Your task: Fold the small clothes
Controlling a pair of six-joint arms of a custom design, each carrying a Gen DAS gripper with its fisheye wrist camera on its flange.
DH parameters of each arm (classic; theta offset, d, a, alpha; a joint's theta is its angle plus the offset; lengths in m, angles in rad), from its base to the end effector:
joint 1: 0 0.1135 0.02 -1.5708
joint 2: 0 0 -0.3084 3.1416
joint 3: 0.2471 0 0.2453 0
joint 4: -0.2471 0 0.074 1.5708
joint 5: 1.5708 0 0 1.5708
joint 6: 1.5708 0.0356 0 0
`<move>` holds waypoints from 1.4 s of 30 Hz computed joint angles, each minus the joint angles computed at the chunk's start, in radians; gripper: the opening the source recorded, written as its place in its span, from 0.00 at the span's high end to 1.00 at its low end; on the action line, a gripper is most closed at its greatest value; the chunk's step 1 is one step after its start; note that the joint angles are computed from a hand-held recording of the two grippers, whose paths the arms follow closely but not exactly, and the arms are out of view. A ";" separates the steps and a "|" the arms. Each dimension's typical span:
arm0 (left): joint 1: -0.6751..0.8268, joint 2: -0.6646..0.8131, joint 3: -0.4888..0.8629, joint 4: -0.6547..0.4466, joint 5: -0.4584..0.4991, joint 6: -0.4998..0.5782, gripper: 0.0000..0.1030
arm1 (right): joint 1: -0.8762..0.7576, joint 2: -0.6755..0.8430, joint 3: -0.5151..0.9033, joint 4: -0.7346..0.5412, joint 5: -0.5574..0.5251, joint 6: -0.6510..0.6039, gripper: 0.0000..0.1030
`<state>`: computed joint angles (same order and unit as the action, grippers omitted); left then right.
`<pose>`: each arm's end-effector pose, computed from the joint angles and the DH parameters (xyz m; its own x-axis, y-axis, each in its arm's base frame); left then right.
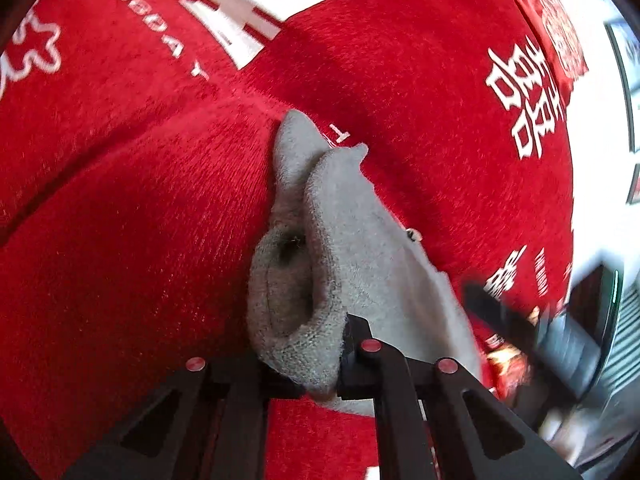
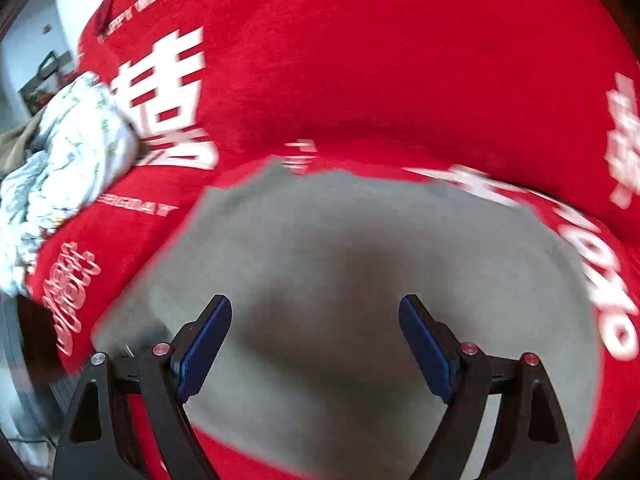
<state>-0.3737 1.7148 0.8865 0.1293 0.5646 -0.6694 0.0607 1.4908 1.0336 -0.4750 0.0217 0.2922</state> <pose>0.3179 -0.1451 0.2171 -0.8978 -0.2110 -0.3866 0.1692 0.6453 -0.7450 0.3001 0.0175 0.2818 -0.7812 0.2411 -0.5758 0.1852 0.9704 0.1550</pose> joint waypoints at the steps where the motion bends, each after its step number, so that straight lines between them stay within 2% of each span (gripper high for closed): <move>1: -0.006 -0.002 0.001 -0.003 -0.014 0.019 0.90 | 0.013 0.065 0.057 -0.009 -0.022 0.009 0.14; 4: -0.004 -0.006 -0.004 -0.004 -0.023 0.047 0.90 | 0.060 0.315 0.308 -0.101 -0.048 0.028 0.14; 9: -0.018 -0.009 0.008 -0.036 -0.064 0.095 0.90 | 0.122 0.577 0.598 -0.223 -0.048 0.063 0.14; 10: -0.021 -0.010 0.013 -0.045 -0.075 0.106 0.90 | 0.141 0.620 0.651 -0.254 -0.016 0.059 0.12; 13: -0.028 -0.012 0.016 -0.049 -0.090 0.116 0.90 | 0.226 0.745 0.802 -0.346 0.214 -0.038 0.14; 14: -0.028 -0.013 0.014 -0.048 -0.091 0.119 0.90 | 0.239 0.760 0.815 -0.352 0.257 -0.061 0.16; 15: -0.029 -0.013 0.014 -0.048 -0.094 0.121 0.90 | 0.243 0.760 0.812 -0.340 0.272 -0.061 0.22; 16: -0.031 -0.015 0.015 -0.052 -0.100 0.123 0.90 | 0.241 0.765 0.827 -0.355 0.285 -0.049 0.38; 17: -0.034 -0.017 0.017 -0.058 -0.107 0.127 0.91 | 0.235 0.769 0.846 -0.378 0.307 -0.036 0.64; 18: -0.038 -0.021 0.020 -0.065 -0.117 0.135 0.91 | 0.225 0.770 0.863 -0.405 0.324 -0.032 0.73; 20: -0.048 -0.031 0.028 -0.086 -0.139 0.150 0.91 | 0.199 0.736 0.830 -0.381 0.265 -0.052 0.76; 23: -0.058 -0.031 0.049 -0.124 -0.156 0.159 0.91 | 0.186 0.682 0.763 -0.332 0.234 -0.072 0.78; 27: -0.070 -0.036 0.084 -0.189 -0.184 0.178 0.91 | 0.169 0.649 0.752 -0.313 0.186 -0.049 0.78; 42: -0.120 -0.065 0.160 -0.321 -0.282 0.222 0.91 | 0.124 0.548 0.718 -0.298 0.113 -0.061 0.78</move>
<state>-0.4935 1.6501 1.0463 -0.1922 0.2822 -0.4475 0.1842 2.0388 1.7518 -0.7731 0.1348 0.2315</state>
